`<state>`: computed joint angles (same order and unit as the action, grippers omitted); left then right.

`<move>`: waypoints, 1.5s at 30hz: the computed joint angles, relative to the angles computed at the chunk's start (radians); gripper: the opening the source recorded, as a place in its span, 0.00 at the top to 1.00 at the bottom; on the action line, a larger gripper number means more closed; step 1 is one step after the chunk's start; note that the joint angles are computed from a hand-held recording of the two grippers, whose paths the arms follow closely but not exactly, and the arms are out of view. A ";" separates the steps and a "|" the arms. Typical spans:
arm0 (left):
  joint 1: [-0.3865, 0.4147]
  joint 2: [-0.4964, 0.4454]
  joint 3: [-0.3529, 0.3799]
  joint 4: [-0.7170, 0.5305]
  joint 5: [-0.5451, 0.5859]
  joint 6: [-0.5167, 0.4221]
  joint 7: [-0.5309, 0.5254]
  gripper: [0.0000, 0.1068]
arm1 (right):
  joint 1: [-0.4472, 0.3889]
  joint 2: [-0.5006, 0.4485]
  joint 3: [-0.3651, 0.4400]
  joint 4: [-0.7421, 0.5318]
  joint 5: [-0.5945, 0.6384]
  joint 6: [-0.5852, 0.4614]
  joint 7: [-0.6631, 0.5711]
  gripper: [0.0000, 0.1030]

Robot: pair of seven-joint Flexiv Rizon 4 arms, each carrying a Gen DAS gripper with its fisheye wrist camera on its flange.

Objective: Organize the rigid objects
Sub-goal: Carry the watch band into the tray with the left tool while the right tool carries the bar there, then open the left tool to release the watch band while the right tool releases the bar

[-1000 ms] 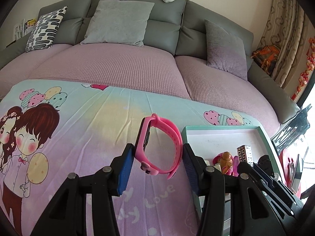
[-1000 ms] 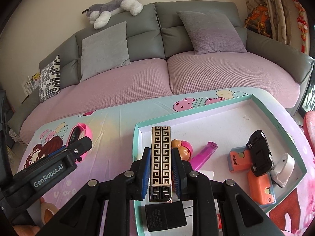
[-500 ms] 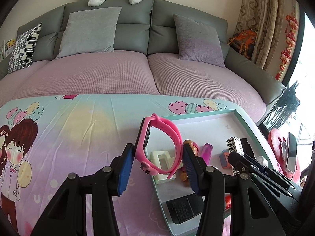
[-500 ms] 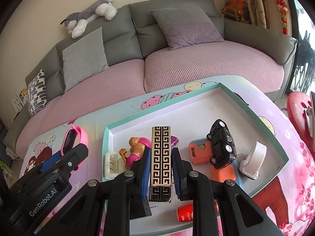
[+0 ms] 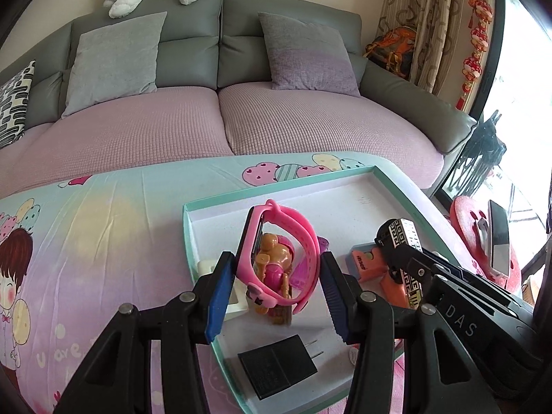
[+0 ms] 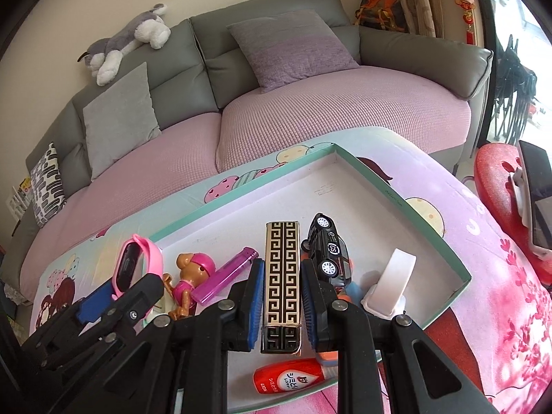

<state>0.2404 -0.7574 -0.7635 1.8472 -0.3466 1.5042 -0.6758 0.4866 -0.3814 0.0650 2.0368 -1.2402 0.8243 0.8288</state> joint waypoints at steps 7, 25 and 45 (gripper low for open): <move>-0.037 -0.001 0.044 -0.013 -0.007 -0.031 -0.004 0.51 | -0.008 -0.014 -0.006 -0.004 0.009 0.032 -0.008 0.78; -0.134 0.030 0.151 -0.032 -0.099 -0.100 0.035 0.50 | -0.001 -0.031 -0.016 -0.003 0.111 0.044 -0.069 0.77; -0.184 0.065 0.241 -0.049 -0.189 -0.086 0.024 0.46 | 0.011 -0.018 -0.007 -0.016 0.085 0.005 -0.083 0.77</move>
